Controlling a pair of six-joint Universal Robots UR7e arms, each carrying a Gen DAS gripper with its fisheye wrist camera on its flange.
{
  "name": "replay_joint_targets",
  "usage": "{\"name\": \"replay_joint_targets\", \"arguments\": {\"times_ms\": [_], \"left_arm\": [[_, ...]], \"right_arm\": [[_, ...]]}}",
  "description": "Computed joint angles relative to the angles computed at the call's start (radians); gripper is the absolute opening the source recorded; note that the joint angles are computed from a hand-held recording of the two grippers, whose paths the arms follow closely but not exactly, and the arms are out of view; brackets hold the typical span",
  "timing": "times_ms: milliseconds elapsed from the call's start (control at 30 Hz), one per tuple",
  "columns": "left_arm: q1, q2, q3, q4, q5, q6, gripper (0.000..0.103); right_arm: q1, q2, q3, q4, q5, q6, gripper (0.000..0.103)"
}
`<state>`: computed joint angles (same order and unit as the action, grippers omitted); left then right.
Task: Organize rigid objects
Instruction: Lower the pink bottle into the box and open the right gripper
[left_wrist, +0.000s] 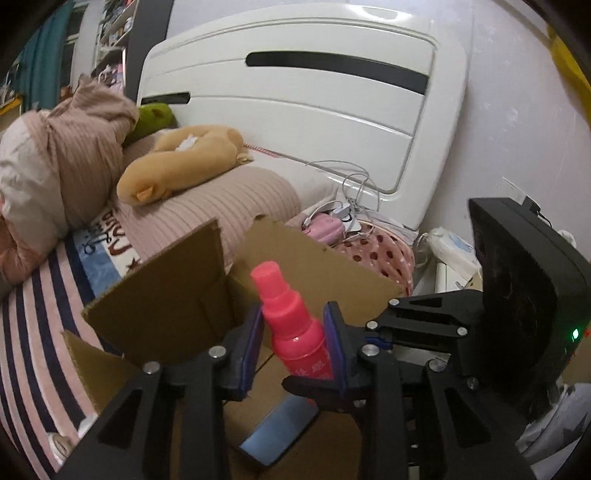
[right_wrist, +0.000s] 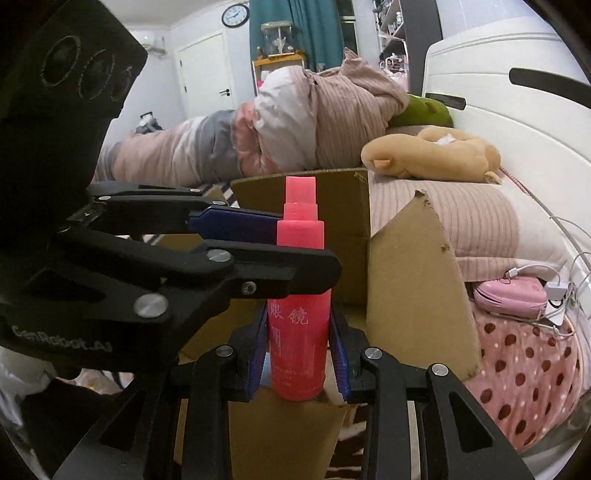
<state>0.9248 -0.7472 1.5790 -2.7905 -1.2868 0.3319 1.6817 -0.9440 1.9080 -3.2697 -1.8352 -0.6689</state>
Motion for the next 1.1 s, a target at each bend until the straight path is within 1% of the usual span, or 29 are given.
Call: {"name": "replay_joint_targets", "arguments": {"times_ms": [100, 267, 333, 400, 567, 633, 700, 733, 767, 833, 900, 933, 967, 1000, 1067, 1100], "left_arm": [[0.01, 0.005, -0.008, 0.0, -0.011, -0.011, 0.03], [0.017, 0.015, -0.015, -0.012, -0.004, -0.014, 0.029], [0.017, 0.013, -0.011, -0.019, -0.007, -0.012, 0.029], [0.016, 0.009, -0.008, -0.015, -0.009, -0.014, 0.029], [0.015, 0.012, -0.007, 0.015, -0.001, -0.029, 0.029], [0.012, 0.012, -0.005, 0.024, 0.016, -0.028, 0.03], [0.01, 0.011, -0.003, 0.025, 0.03, -0.03, 0.037], [0.011, 0.008, -0.002, 0.025, 0.028, -0.035, 0.043], [0.013, 0.005, 0.0, 0.023, 0.023, -0.038, 0.046], [0.014, -0.008, 0.007, 0.022, 0.019, -0.049, 0.047], [0.009, -0.025, 0.022, 0.013, 0.037, -0.061, 0.053], [0.006, -0.034, 0.032, 0.004, 0.049, -0.065, 0.06], [0.003, -0.051, 0.049, -0.013, 0.065, -0.07, 0.064], [0.002, -0.065, 0.061, -0.027, 0.077, -0.073, 0.066], [0.0, -0.101, 0.094, -0.059, 0.095, -0.079, 0.069], [0.0, -0.127, 0.118, -0.081, 0.107, -0.082, 0.07]], "right_arm": [[0.012, 0.02, -0.02, -0.008, -0.036, -0.014, 0.027], [0.018, 0.057, -0.055, -0.025, -0.062, -0.024, 0.027], [0.019, 0.062, -0.048, -0.05, -0.066, -0.028, 0.027], [0.022, 0.062, -0.049, -0.051, -0.07, -0.027, 0.027], [0.038, 0.074, -0.063, -0.042, -0.156, -0.027, 0.027], [0.037, 0.07, -0.056, -0.048, -0.164, -0.025, 0.028], [0.035, 0.058, -0.043, -0.052, -0.158, -0.017, 0.03], [0.034, 0.053, -0.038, -0.053, -0.158, -0.012, 0.031], [0.033, 0.048, -0.034, -0.052, -0.16, -0.005, 0.033], [0.032, 0.04, -0.031, -0.05, -0.162, 0.004, 0.034], [0.034, 0.033, -0.028, -0.043, -0.169, 0.018, 0.034], [0.036, 0.03, -0.028, -0.037, -0.172, 0.024, 0.034], [0.04, 0.025, -0.028, -0.029, -0.172, 0.03, 0.036], [0.043, 0.022, -0.027, -0.026, -0.17, 0.034, 0.04], [0.054, 0.013, -0.021, -0.026, -0.158, 0.039, 0.044], [0.06, 0.01, -0.02, -0.023, -0.151, 0.041, 0.044]]}}
